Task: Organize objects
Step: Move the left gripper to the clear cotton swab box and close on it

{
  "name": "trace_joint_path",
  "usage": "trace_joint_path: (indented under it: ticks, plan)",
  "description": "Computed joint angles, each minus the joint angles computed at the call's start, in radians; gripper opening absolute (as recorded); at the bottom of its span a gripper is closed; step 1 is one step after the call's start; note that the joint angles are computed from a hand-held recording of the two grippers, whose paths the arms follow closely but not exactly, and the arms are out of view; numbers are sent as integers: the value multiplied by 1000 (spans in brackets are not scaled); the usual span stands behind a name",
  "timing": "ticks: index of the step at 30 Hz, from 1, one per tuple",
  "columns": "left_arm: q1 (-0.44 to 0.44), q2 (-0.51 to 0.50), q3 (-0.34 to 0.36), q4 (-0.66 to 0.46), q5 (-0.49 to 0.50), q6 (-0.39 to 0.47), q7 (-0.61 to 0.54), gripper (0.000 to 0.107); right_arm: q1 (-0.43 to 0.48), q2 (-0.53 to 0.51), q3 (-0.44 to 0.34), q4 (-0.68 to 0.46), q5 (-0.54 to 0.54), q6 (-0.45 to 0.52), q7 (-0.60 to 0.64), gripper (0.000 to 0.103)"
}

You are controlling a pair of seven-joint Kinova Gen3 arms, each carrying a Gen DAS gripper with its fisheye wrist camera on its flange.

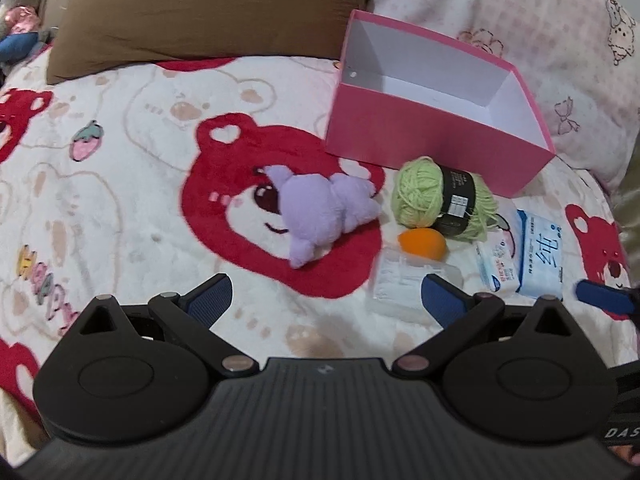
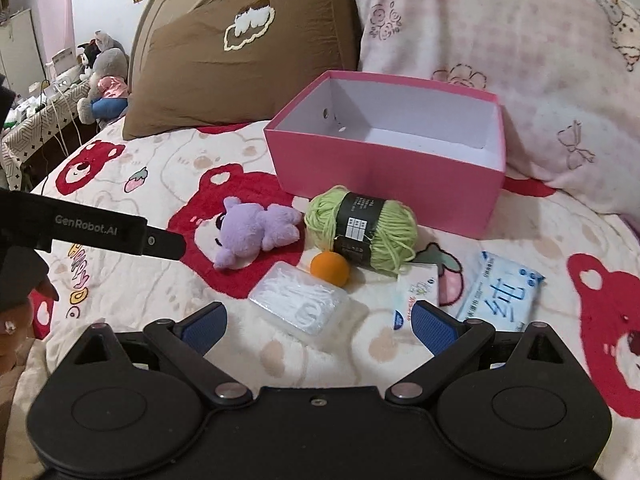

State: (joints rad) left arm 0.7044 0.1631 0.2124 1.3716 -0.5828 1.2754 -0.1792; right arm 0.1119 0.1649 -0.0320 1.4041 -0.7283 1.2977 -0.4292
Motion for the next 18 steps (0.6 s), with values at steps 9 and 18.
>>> trace_joint_path:
  ticks: [9, 18]
  plan:
    - [-31, 54, -36, 44, 50, -151, -42, 100, -10, 105, -41, -36, 11, 63, -26, 100]
    - [2, 87, -64, 99, -3, -236, 2, 83, -21, 166, -68, -18, 24, 61, -31, 99]
